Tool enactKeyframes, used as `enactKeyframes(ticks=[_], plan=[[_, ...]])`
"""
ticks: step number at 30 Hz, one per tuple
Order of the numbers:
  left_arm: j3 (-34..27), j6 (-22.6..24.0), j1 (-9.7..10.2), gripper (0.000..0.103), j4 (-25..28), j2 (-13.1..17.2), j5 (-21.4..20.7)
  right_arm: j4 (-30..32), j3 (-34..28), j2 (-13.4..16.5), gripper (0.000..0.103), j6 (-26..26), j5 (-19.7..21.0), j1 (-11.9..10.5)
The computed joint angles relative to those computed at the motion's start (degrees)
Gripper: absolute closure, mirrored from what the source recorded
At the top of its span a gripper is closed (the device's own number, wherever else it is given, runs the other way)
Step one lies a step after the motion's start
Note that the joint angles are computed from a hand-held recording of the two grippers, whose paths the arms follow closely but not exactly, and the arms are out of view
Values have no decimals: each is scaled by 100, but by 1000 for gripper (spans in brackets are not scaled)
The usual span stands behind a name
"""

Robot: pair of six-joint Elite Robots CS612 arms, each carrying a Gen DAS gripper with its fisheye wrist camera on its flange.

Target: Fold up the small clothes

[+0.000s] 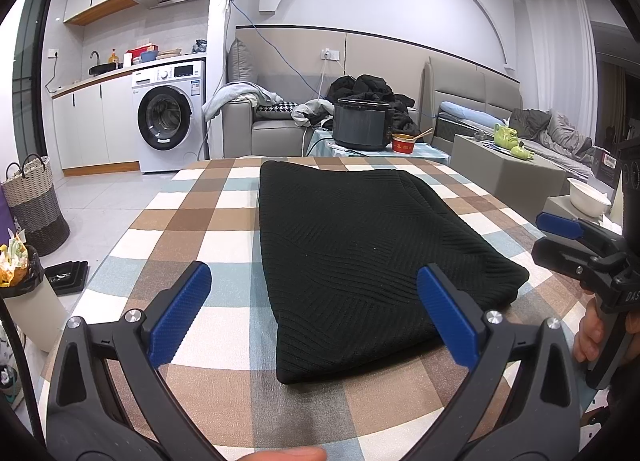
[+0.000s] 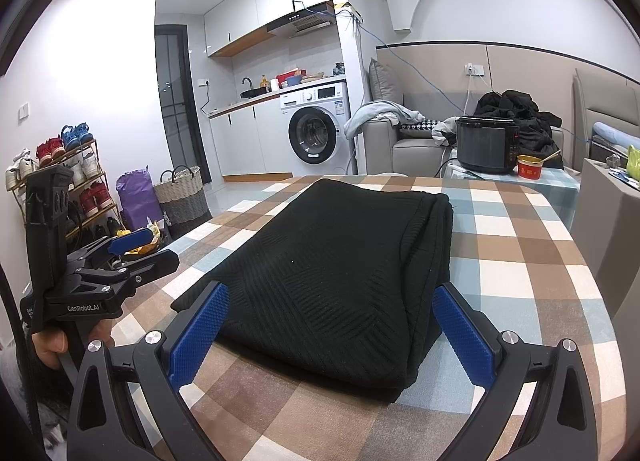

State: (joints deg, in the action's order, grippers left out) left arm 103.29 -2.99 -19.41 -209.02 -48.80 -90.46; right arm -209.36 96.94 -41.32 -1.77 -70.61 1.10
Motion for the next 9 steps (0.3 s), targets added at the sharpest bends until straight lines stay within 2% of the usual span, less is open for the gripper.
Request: enactKeyframes(ticks=[9], plan=[[6, 4, -2, 1, -19, -6, 6, 7, -1, -3, 0, -4, 0, 0]])
